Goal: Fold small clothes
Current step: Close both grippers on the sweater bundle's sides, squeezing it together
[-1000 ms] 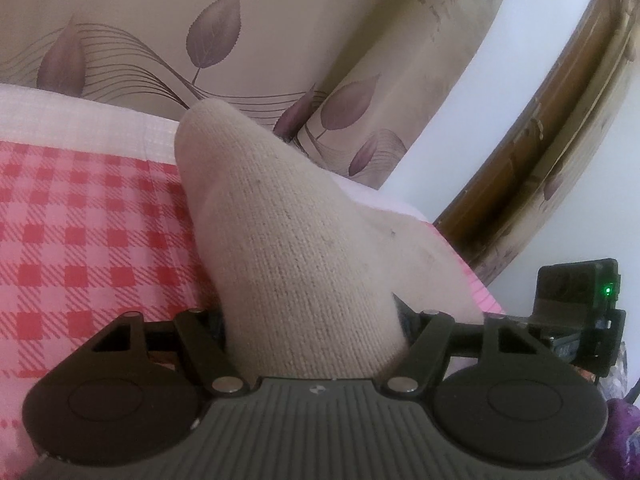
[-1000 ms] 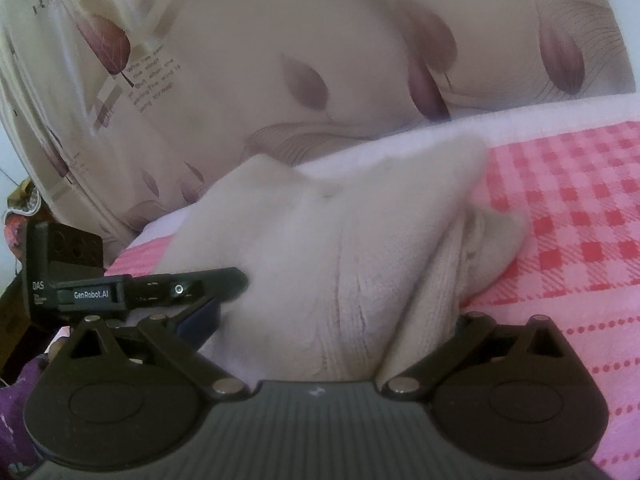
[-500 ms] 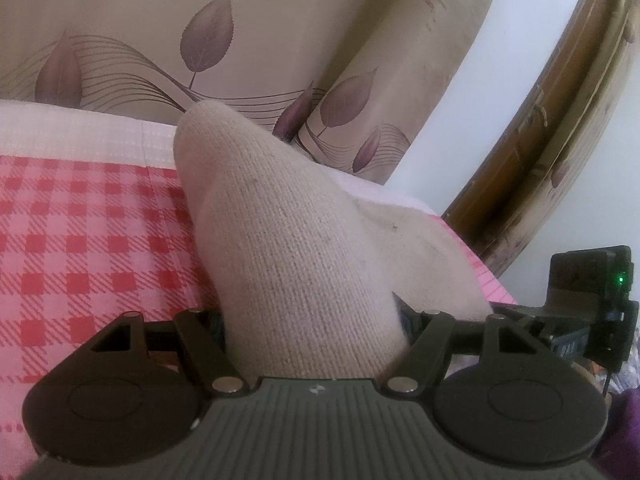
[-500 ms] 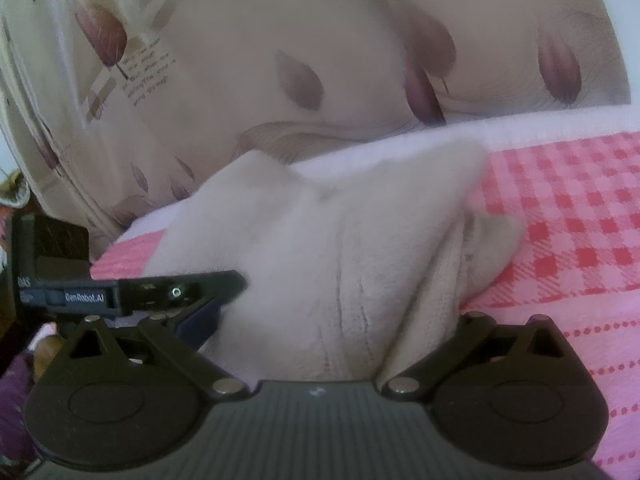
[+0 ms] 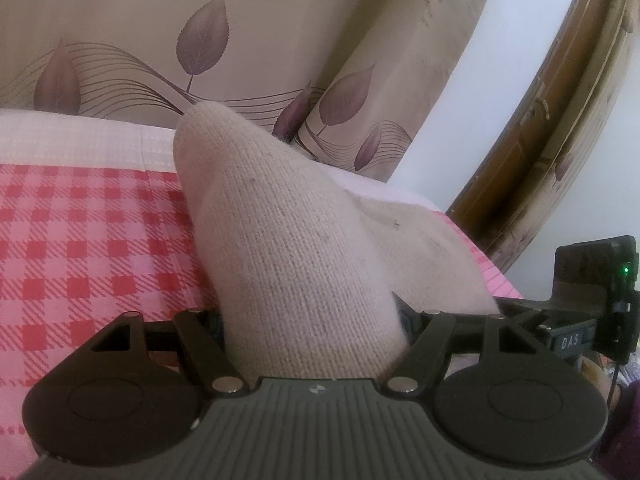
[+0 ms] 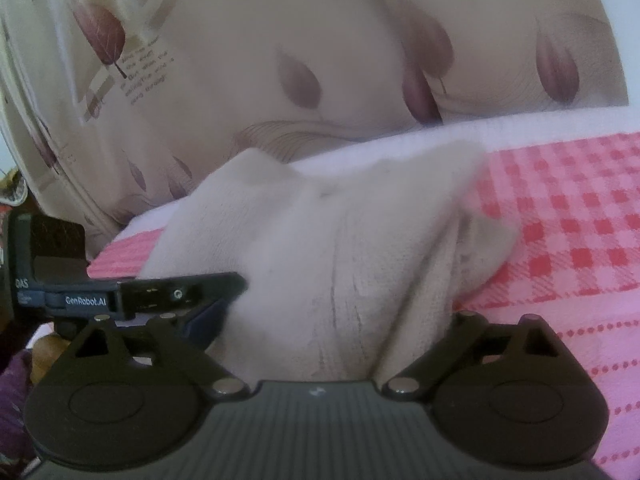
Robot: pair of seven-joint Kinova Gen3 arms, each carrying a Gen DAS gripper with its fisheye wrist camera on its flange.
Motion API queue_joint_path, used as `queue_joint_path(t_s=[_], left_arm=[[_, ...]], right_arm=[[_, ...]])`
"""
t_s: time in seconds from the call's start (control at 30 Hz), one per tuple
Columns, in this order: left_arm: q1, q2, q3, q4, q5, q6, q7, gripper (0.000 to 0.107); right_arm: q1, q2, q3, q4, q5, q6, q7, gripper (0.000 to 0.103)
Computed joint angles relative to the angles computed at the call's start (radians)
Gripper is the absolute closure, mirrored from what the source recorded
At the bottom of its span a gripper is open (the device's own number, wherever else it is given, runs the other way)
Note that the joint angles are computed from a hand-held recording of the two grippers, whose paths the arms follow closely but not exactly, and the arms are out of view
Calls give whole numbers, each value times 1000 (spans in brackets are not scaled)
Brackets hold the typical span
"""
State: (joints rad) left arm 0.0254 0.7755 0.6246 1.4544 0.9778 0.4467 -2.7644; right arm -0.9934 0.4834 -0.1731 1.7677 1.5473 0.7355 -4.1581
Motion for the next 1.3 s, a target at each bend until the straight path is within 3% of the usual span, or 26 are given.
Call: queue_joint_path(t_s=[0.23,0.4,0.7,0.97,1.17,1.3], left_arm=[[1,1,-1,-1,-1,-2,-10,36],[2,1,-2,-1,-3,-3,-14,36],[-10,1,12,11,2,-10,-32,38],[-13,-4,14,19,12,-20,-46,41],[-68,-4,121,86,47,-132,-175,48],[-88,-1,147,95,24,-145,-160,49]], right_arm=[[-9,4,2,-15,-30,16,49,7],[-12,-1,9,-11,-25,1,57,19],[21,-22,18,-8,-51,-81,82,19],[8,-15,20,-19,-66,-52,85,24],[-19,-15,25,3,-10,-22,-60,42],[-22,-9,6,14,27,17,-144,46]])
